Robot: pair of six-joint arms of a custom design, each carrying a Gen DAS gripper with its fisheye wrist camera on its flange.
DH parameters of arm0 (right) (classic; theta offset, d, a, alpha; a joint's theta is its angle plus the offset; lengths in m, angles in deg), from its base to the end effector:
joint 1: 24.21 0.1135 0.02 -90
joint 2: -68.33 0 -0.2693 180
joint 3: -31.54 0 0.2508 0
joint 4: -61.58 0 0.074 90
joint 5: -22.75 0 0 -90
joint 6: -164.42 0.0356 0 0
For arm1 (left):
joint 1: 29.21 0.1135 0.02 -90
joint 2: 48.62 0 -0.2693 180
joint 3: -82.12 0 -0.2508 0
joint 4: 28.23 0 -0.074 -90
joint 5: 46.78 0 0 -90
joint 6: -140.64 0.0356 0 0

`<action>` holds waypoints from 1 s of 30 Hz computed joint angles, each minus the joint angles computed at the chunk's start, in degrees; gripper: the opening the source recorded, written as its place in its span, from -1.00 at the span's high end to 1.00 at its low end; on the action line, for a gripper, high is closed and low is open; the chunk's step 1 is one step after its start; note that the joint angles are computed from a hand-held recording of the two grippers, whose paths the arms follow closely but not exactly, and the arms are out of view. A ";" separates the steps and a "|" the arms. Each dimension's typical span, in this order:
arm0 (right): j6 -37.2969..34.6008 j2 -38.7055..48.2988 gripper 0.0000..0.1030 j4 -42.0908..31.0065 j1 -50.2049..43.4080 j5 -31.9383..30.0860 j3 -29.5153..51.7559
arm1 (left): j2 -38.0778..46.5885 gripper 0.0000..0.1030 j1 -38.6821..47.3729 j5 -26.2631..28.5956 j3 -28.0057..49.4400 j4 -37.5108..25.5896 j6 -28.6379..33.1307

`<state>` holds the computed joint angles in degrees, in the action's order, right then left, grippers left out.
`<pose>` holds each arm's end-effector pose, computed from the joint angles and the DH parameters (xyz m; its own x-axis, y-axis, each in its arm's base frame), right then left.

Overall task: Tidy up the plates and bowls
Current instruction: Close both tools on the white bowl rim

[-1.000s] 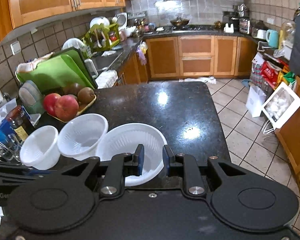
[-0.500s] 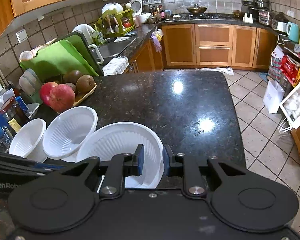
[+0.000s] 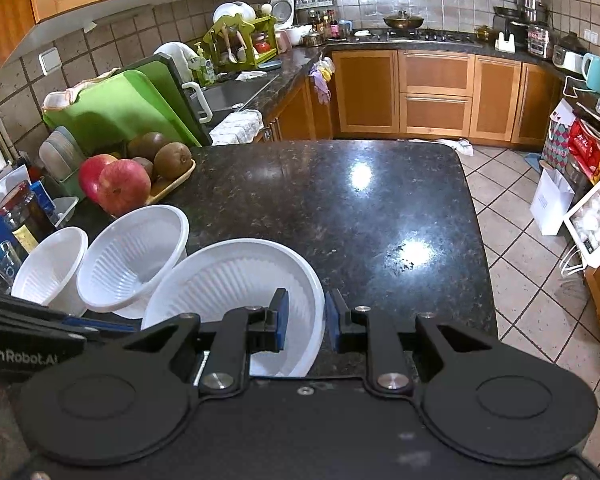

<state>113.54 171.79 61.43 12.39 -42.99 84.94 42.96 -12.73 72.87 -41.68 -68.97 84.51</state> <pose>0.2591 0.1742 0.1013 -0.6884 0.2053 -0.6957 0.1313 0.9785 0.1588 0.2515 0.0560 0.1356 -0.8469 0.2545 -0.4668 0.4086 0.8734 -0.2651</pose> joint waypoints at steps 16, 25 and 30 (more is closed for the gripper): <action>-2.49 3.37 0.54 1.32 -1.75 -1.75 2.08 | -1.15 0.47 -3.42 -4.47 -3.00 6.83 -4.25; -2.61 4.91 0.63 -0.43 -1.96 -1.98 3.50 | 0.51 0.48 -5.05 -5.57 -4.05 9.45 -4.55; -0.56 2.76 0.70 -0.29 -2.68 -4.46 1.28 | 0.79 0.47 -1.15 -1.46 -2.10 4.64 -0.58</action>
